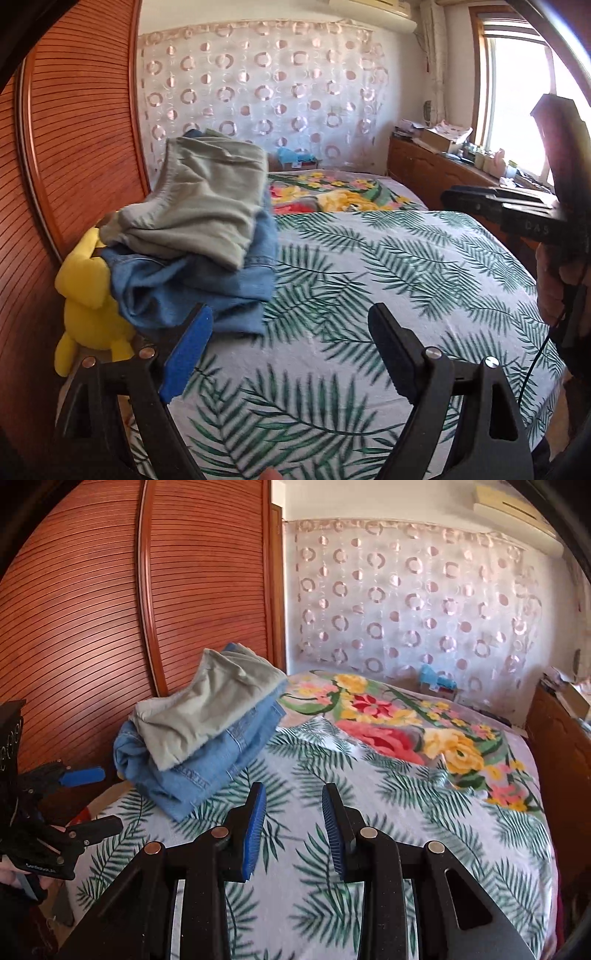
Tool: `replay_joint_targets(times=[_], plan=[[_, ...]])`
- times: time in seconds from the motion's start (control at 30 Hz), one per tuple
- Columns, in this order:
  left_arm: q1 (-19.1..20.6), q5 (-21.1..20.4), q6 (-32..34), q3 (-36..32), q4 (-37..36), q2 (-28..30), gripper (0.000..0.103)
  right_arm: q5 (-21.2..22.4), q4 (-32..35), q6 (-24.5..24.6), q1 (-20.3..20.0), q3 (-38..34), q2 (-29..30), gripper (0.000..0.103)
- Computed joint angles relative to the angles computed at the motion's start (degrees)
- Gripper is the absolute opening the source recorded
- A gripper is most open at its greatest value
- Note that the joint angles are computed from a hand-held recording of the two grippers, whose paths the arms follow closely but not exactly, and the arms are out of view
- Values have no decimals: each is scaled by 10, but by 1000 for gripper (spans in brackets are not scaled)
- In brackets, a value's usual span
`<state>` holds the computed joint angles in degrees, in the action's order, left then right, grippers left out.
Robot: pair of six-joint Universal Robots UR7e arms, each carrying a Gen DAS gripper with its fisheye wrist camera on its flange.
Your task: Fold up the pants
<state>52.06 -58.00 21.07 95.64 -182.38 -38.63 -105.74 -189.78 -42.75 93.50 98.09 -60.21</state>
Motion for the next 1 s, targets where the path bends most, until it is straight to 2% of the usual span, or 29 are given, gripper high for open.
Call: replay_joint_targets(times=[0.27,0.6,0.8,1.0], plan=[[-19,-29,-21,22,11,-7,86,-25,-66,28,-2,80,-40,50],[-52,-28,-38,41,19,-7,86,-50,-138,52,14,151,-66,64],[-72,-22,-45,54,6,-3,86,-65,-186,68,10,197,-79,73],[-86,-16,-57,61,-7,-5,86,-103,-225,95,24,217,-80,74]])
